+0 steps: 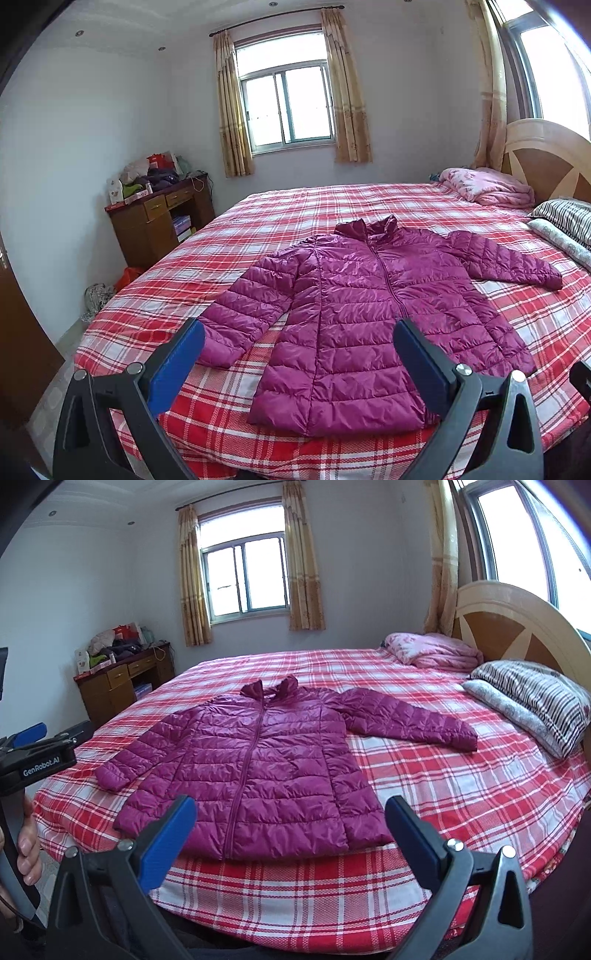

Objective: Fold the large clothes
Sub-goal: 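Reach the right gripper to the jacket sleeve cuff and close on it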

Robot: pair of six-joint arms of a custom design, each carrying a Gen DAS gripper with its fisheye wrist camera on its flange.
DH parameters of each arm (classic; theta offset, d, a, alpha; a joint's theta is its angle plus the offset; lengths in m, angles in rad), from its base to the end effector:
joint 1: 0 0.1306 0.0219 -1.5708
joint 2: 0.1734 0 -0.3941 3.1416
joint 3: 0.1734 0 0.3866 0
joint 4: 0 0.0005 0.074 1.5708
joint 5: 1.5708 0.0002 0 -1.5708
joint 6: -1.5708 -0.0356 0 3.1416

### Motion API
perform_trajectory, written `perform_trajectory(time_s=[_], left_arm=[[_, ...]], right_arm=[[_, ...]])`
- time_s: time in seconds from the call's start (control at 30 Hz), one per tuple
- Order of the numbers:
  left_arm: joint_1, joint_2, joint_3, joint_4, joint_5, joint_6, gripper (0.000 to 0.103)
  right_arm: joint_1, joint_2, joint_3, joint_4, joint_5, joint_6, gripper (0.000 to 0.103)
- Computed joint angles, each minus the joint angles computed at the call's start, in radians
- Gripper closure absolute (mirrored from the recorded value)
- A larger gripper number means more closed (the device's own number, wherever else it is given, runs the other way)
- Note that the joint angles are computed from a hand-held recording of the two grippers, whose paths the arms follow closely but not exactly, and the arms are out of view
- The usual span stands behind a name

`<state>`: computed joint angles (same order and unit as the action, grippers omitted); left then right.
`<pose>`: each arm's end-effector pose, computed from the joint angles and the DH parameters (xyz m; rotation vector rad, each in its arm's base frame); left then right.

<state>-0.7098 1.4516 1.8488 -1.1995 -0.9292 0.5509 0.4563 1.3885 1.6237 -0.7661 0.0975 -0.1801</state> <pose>0.3716 -0.2823 0.6050 -0.2442 2.0167 0.3316 0.4404 0.2117 0.5592 -0.2321 2.0986 0.2802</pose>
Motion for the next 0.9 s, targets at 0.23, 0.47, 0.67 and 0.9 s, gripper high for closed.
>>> perform_trajectory(time_s=[0.23,0.47,0.67,0.9], left_arm=[[0.113,0.081,-0.024,0.136,0.103,-0.095,0.001],[0.197,0.21,0.055,0.187,0.156,-0.157,0.001],[0.253,0.331,0.173,0.184,0.19,-0.189,0.001],[0.29,0.472,0.353,0.111,0.231,-0.207,0.001]], right_arm=[[-0.099,0.121,0.066,-0.076,-0.075,-0.057,0.016],[-0.179,0.258,0.188,-0.13,-0.084,-0.087,0.023],[-0.25,0.382,0.321,-0.193,-0.096,-0.131,0.026],[-0.331,0.521,0.509,-0.275,-0.086,-0.185,0.028]])
